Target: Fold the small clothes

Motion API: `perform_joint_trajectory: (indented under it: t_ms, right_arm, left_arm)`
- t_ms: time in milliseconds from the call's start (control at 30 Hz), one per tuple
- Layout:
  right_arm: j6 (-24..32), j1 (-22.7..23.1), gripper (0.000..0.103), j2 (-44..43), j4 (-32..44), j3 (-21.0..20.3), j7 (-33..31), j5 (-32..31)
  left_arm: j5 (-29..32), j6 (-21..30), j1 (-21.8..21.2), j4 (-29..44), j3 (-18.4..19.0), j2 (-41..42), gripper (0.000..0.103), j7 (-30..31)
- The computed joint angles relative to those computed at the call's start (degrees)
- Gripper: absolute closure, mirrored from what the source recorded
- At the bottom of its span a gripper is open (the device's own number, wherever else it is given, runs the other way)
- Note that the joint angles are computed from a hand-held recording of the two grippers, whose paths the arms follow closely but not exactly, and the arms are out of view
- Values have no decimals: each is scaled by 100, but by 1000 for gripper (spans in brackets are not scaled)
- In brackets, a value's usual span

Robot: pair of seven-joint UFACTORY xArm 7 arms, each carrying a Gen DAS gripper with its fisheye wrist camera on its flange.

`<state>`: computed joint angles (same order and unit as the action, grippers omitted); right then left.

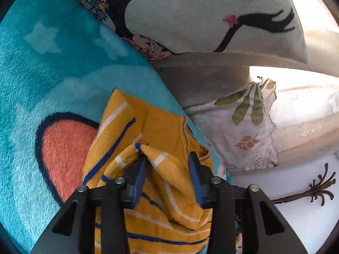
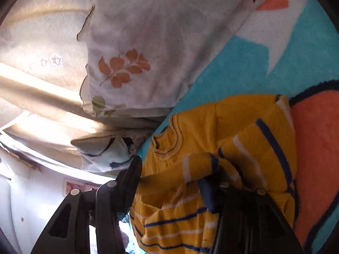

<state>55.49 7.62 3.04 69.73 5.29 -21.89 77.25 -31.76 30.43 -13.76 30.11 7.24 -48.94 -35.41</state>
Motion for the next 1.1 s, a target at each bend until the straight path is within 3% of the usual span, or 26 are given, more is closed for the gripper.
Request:
perform_joint_trajectory:
  t_ms: [67,167,333,500,667,767,867,967,1100]
  right_arm:
    - [-29,-34,38,39,58,-27,49,40]
    - [-208,-14,35,75,186,-5,201,-315]
    - [-462,17,30,-221,97,-9,203,-865]
    - [-916,98,24,-672,-140,-100,501,-1938]
    - [-1241,290,24,-1177,-448,-123,396,-2498]
    - [-1659,522,25,-1364,-553,5,605,-3061]
    - [-1586,838,25,-1309,-474,-7,342,-3165]
    - [-1194,1063,25,-966,-204,35,-1,-3176]
    - [-1208,1105,25,-382,128,249,237,-3873]
  left_arm:
    - [-32,-152,38,24,31,4,55,-19]
    - [357,85,426,175,-183,16,48,-291]
    - [1118,976,829,397,-427,-204,48,-440]
    - [1700,1894,970,392,-663,-683,46,-371]
    - [2155,2528,979,395,-1037,-1005,46,-322]
    - [2193,2387,844,410,-1125,-1035,46,-255]
    - [2062,1919,684,465,-1101,-783,46,-204]
    - [1786,1332,394,519,-918,-271,46,-9]
    - [1333,1262,-46,887,-474,794,46,590]
